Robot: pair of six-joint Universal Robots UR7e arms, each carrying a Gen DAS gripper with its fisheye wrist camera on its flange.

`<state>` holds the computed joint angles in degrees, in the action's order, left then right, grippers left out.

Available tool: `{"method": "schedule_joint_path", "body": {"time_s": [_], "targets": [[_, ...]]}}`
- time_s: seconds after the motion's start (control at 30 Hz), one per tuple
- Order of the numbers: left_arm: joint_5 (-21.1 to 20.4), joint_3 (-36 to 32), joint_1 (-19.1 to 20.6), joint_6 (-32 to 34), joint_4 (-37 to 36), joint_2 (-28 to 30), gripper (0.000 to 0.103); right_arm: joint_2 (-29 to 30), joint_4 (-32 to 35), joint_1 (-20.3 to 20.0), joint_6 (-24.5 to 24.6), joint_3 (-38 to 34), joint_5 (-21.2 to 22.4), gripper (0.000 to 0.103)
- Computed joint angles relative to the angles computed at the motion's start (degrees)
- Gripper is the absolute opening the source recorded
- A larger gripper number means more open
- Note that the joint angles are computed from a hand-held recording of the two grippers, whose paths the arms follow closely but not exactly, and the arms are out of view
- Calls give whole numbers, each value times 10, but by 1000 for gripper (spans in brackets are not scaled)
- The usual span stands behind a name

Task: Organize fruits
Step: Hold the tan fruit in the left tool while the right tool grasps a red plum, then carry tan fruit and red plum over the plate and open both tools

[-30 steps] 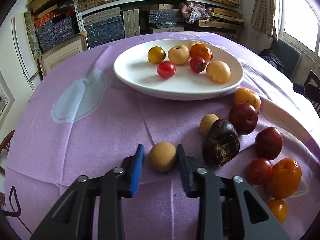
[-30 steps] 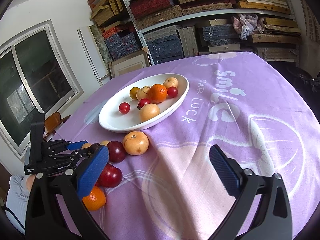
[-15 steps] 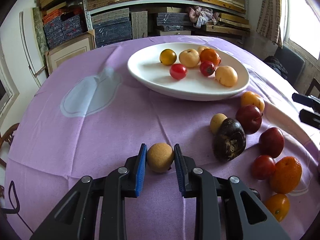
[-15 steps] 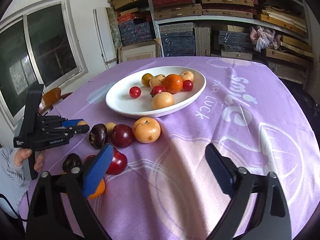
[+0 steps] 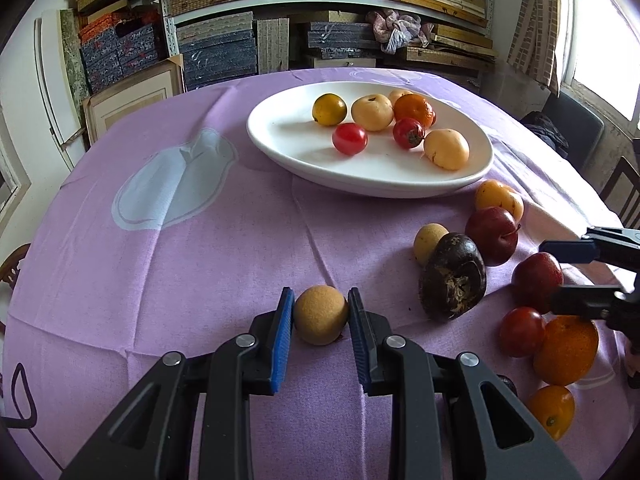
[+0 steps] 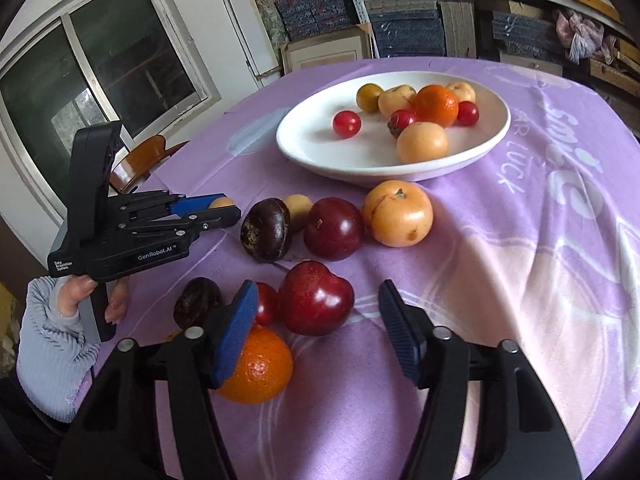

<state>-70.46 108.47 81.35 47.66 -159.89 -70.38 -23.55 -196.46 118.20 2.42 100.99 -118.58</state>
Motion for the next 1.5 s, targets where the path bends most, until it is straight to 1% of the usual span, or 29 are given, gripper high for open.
{"method": "schedule_joint_path", "body": {"time_s": [0.1,0.17,0.2,0.27,0.33,0.4,0.47,0.53,0.67,0.77,1.03,1.1,1.2,1.37,1.43,1.5], "targets": [[-2,-1,0,0,6,-1,27,-3,3,-11,19,2,23,54],[-3,1,0,1,7,-1,27,-6,-1,-20,28,7,48,53],[-3,2,-1,2,8,-2,27,-5,-3,-21,30,6,51,50],[-4,2,-1,3,10,-2,27,-7,-1,-26,34,8,72,41],[-4,3,-1,4,10,-2,27,-8,-3,-27,33,9,75,40],[-5,3,-1,3,11,-3,27,-7,-6,-24,32,8,67,40],[-6,4,-1,5,9,-3,27,-5,-15,-17,26,8,47,40],[-8,9,-2,7,-2,-5,27,-8,-37,-12,25,18,38,40],[-18,26,-4,15,-36,-12,27,-11,-81,-1,10,29,-10,40],[-22,33,-5,14,-48,-16,27,-15,-102,1,7,37,-26,40],[-23,62,-11,22,-117,-26,27,-27,-147,4,3,63,-40,40],[-28,67,-13,21,-126,-30,27,-23,-152,7,-3,58,-46,40],[-40,64,-14,10,-119,-36,27,-19,-163,13,-13,53,-54,40],[-42,53,-28,-2,-119,-38,27,-19,-180,18,-16,51,-70,40],[-37,36,-39,-11,-106,-32,27,-21,-175,21,-27,40,-77,40],[-28,22,-54,-11,-111,-21,27,-28,-149,21,-37,22,-83,40]]}}
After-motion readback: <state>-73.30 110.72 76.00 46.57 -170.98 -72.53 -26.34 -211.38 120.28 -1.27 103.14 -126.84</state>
